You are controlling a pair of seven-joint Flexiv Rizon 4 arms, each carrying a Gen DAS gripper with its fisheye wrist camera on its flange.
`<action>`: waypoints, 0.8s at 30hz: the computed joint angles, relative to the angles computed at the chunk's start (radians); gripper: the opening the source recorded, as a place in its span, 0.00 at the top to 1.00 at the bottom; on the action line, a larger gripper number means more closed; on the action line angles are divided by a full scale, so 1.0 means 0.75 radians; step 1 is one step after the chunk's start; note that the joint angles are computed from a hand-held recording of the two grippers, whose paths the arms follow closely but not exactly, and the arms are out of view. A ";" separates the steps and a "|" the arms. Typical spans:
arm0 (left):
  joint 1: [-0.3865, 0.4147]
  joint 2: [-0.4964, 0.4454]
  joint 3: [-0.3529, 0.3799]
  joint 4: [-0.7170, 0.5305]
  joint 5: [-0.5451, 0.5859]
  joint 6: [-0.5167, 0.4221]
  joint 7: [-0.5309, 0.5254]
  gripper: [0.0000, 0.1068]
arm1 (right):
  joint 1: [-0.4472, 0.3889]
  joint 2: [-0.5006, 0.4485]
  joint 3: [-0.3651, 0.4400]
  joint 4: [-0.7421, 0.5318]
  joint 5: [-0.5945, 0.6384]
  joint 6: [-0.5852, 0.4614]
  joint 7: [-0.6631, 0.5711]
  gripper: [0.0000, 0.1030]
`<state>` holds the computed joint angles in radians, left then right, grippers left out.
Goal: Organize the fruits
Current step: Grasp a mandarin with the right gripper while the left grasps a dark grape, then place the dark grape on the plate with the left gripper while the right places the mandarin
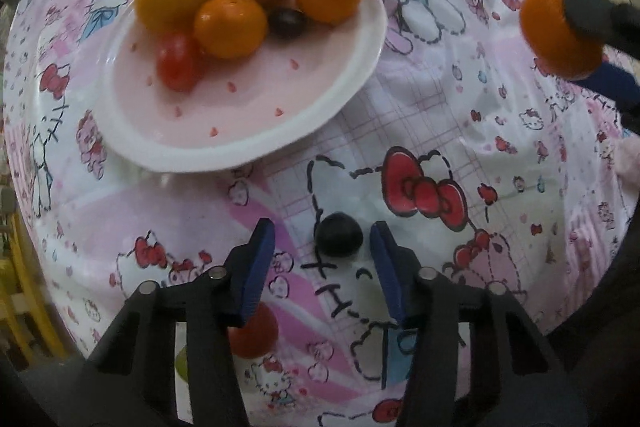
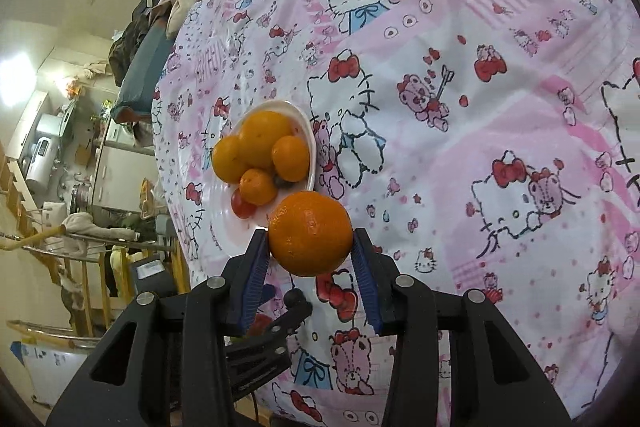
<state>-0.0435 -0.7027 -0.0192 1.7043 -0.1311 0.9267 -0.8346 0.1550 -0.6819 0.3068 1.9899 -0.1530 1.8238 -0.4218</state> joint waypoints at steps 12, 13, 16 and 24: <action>0.019 0.035 -0.040 0.045 -0.060 -0.005 0.048 0.81 | -0.017 -0.004 0.031 -0.025 -0.037 -0.043 -0.024 0.58; 0.026 0.040 -0.044 0.050 -0.071 -0.006 0.052 0.81 | -0.009 0.000 0.024 -0.024 -0.035 -0.047 -0.028 0.58; 0.044 0.053 -0.050 0.058 -0.099 -0.010 0.064 0.81 | -0.004 0.001 0.020 -0.030 -0.030 -0.061 -0.038 0.58; 0.079 0.086 -0.058 0.085 -0.159 0.010 0.092 0.81 | 0.026 0.007 -0.001 -0.050 -0.006 -0.104 -0.069 0.58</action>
